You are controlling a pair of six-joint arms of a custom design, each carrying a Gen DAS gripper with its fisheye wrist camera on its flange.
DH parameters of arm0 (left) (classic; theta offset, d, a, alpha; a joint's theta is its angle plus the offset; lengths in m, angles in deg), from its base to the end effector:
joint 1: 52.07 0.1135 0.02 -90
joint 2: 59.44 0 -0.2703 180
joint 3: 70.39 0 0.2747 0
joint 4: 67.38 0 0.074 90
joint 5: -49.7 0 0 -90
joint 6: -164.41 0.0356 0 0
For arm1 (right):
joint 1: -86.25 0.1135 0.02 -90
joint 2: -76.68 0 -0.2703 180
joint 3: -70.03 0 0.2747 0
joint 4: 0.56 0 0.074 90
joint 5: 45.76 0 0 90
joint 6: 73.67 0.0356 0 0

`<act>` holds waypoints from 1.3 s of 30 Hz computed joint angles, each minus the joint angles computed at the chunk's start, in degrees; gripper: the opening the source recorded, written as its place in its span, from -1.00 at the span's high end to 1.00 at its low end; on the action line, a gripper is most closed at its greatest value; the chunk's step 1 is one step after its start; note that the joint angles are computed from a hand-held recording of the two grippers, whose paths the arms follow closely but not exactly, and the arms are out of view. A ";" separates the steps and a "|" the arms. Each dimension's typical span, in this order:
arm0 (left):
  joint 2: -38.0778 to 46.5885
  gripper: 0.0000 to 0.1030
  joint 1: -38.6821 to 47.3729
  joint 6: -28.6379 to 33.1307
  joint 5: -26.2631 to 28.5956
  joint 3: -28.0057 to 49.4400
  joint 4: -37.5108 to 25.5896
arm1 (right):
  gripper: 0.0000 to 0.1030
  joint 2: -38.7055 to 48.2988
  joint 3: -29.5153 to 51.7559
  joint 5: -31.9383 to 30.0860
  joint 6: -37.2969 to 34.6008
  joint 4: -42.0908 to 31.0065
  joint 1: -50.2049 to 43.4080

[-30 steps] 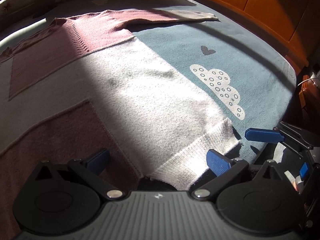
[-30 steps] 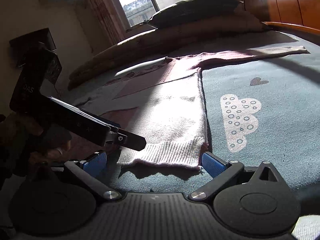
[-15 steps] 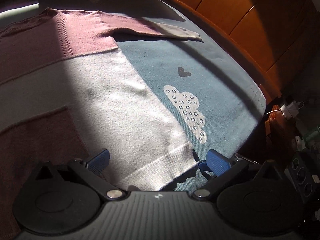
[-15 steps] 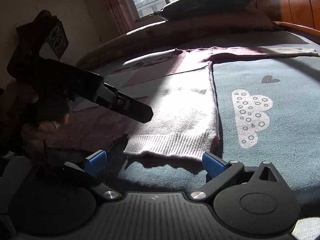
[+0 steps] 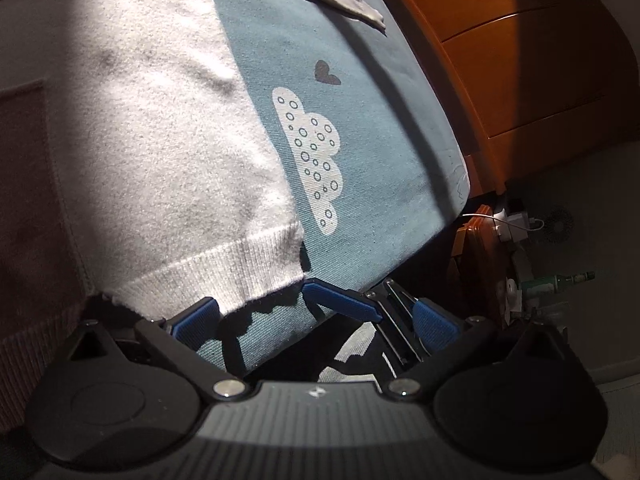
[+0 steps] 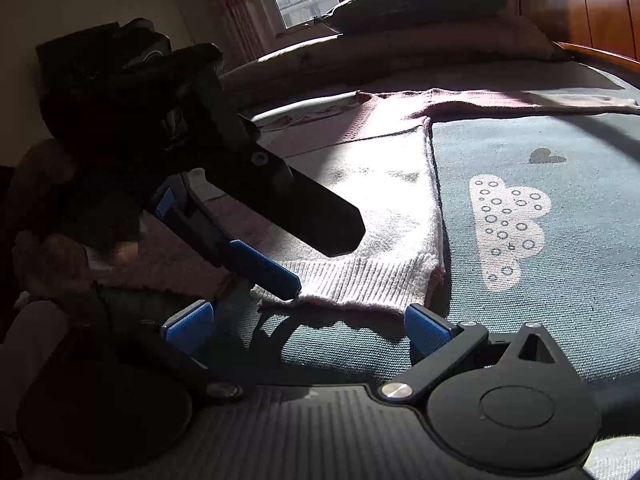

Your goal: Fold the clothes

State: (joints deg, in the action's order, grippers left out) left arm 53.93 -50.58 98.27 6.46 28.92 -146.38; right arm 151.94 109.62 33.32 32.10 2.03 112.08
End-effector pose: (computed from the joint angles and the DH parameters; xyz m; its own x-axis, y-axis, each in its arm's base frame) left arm 0.3890 -0.0158 0.1966 -0.9359 0.2529 -0.2454 0.3519 0.6359 -0.6869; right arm 0.2362 0.1218 0.1553 -0.6279 -0.0075 -0.7783 -0.4157 0.8486 0.3272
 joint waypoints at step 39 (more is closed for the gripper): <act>2.42 -0.98 -9.02 -8.49 -3.31 7.04 5.12 | -1.00 0.22 -1.40 -2.93 3.27 2.66 -2.61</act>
State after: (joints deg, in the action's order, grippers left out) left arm 56.36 -59.60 89.78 3.15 35.97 -141.26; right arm 152.17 108.21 30.39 35.37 4.68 109.47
